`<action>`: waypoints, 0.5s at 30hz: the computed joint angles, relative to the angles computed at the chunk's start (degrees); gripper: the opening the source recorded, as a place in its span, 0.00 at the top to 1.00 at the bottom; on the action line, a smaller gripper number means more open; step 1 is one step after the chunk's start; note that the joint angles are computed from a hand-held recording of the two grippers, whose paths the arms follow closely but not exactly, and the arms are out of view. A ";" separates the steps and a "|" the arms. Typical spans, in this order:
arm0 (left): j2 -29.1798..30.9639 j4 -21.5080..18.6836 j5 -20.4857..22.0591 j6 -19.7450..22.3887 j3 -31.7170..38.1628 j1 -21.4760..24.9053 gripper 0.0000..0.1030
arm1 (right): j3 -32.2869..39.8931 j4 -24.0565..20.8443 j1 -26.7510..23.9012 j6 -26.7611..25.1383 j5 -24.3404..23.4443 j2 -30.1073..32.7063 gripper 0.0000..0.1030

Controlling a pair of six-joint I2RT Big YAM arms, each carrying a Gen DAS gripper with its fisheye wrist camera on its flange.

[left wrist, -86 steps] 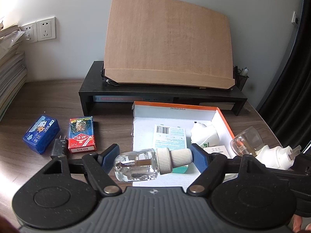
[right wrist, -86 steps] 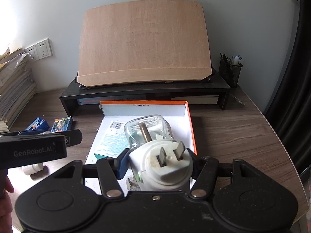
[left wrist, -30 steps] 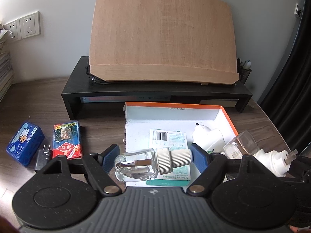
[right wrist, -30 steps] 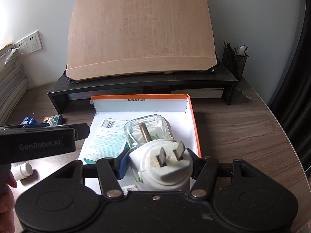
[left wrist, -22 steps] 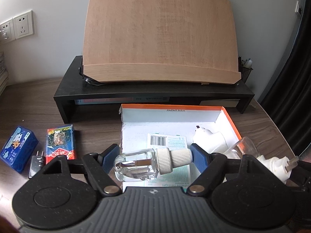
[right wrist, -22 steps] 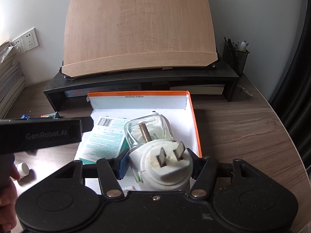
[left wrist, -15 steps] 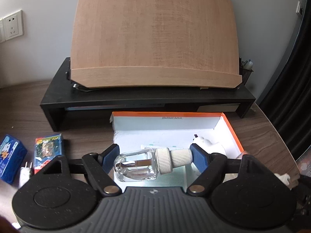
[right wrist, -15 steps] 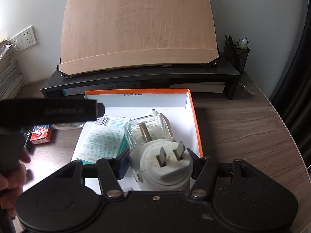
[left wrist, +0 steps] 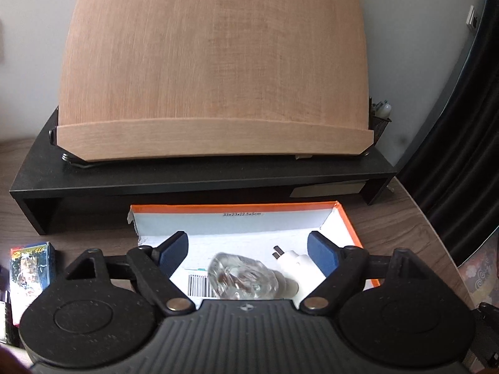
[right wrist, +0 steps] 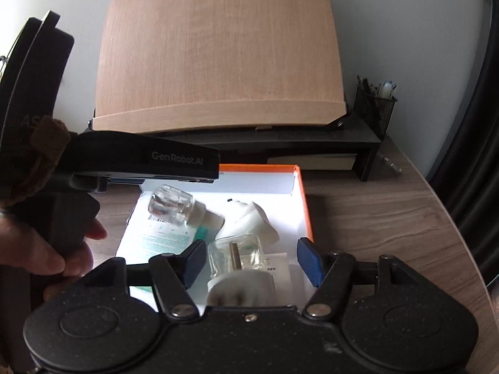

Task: Organize rigid objects
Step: 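Open the left gripper to drop the glass bottle while right releases the diffuser, then move the left gripper to the blue toothpick box while right approaches the white pill bottle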

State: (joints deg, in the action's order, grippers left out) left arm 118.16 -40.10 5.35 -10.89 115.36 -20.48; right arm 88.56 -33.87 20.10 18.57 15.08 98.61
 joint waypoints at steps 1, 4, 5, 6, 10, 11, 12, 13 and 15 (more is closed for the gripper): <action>-0.58 0.45 -0.01 -0.30 -0.66 0.06 0.14 | -0.46 0.37 0.06 0.07 0.28 -0.46 0.25; -2.72 1.29 -0.86 -0.87 -3.02 0.26 0.14 | -2.03 1.78 0.49 0.20 1.82 -2.03 0.24; -3.71 1.71 -1.42 -1.04 -4.20 0.35 0.14 | -2.50 2.29 0.67 0.12 2.18 -2.54 0.24; -4.44 1.73 -1.99 -1.28 -4.97 0.43 0.13 | -3.05 2.93 0.88 0.04 2.45 -3.11 0.24; -8.88 2.72 -3.62 -1.58 -10.51 1.11 0.13 | -3.74 3.79 1.77 0.15 2.75 -4.23 0.24; -10.10 3.22 -4.23 -1.48 -12.21 1.31 0.13 | -3.84 3.87 2.04 0.20 2.73 -4.40 0.24; -11.28 3.53 -4.72 -1.54 -13.85 1.52 0.13 | -3.93 3.91 2.35 0.30 2.66 -4.55 0.24; -12.51 3.78 -5.14 -1.69 -15.53 1.81 0.13 | -3.94 3.82 2.71 0.42 2.52 -4.63 0.24; -14.87 4.64 -5.67 -2.33 -18.84 2.51 0.13 | -3.82 3.48 3.44 0.52 1.91 -4.68 0.24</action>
